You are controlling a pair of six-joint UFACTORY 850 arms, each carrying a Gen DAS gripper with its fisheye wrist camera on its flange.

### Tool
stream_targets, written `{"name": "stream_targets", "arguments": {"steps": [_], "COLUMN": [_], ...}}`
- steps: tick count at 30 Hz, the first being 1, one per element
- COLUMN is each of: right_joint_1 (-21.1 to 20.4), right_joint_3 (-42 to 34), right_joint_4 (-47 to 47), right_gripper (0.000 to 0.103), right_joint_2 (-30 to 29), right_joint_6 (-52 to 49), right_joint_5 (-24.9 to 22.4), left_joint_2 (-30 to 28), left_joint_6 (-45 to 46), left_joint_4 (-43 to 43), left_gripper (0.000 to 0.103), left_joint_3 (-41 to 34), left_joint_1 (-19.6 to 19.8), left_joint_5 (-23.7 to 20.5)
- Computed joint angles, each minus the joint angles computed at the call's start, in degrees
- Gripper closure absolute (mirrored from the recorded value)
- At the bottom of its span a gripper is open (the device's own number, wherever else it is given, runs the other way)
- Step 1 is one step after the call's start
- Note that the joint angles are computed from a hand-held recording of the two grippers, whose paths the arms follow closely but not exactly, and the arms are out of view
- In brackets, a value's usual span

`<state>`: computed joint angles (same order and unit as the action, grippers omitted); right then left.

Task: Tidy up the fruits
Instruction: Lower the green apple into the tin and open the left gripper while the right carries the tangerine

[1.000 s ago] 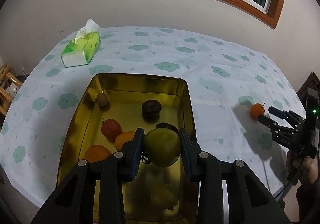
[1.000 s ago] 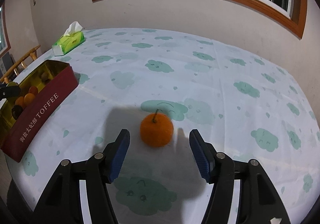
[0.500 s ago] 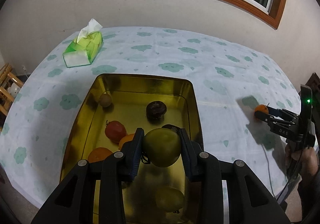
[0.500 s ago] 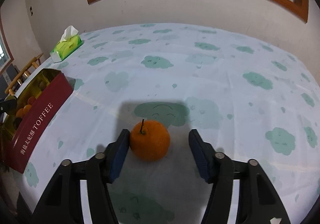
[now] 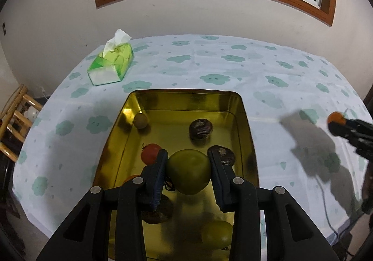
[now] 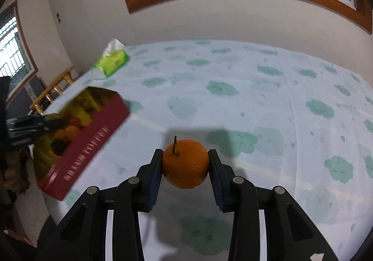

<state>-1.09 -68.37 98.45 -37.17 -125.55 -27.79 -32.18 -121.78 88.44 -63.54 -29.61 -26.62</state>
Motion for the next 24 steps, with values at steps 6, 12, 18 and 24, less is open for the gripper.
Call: {"name": "stream_targets", "arguments": {"steps": [6, 12, 18, 24], "right_joint_1": [0.6, 1.81, 2.96, 3.85], "right_joint_3": [2.43, 4.22, 5.29, 6.11], "right_joint_4": [-0.87, -1.0, -1.59, -1.79], "right_gripper": [0.068, 0.068, 0.068, 0.068], "right_joint_2": [3.5, 5.36, 6.06, 6.73], "right_joint_6": [0.91, 0.09, 0.1, -0.09], "right_joint_5": [-3.31, -3.8, -3.71, -3.73], "left_joint_2": [-0.23, -0.77, -1.42, -2.08], "left_joint_6": [0.97, 2.34, 3.54, 5.2], "left_joint_4": [-1.04, -2.15, -3.49, -4.37], "left_gripper": [0.066, 0.065, 0.064, 0.064], "left_joint_3": [0.06, -0.2, -0.72, -1.6], "left_joint_1": [0.06, 0.27, 1.2, 2.92], "left_joint_5": [-1.04, -1.56, -0.81, 1.65]}}
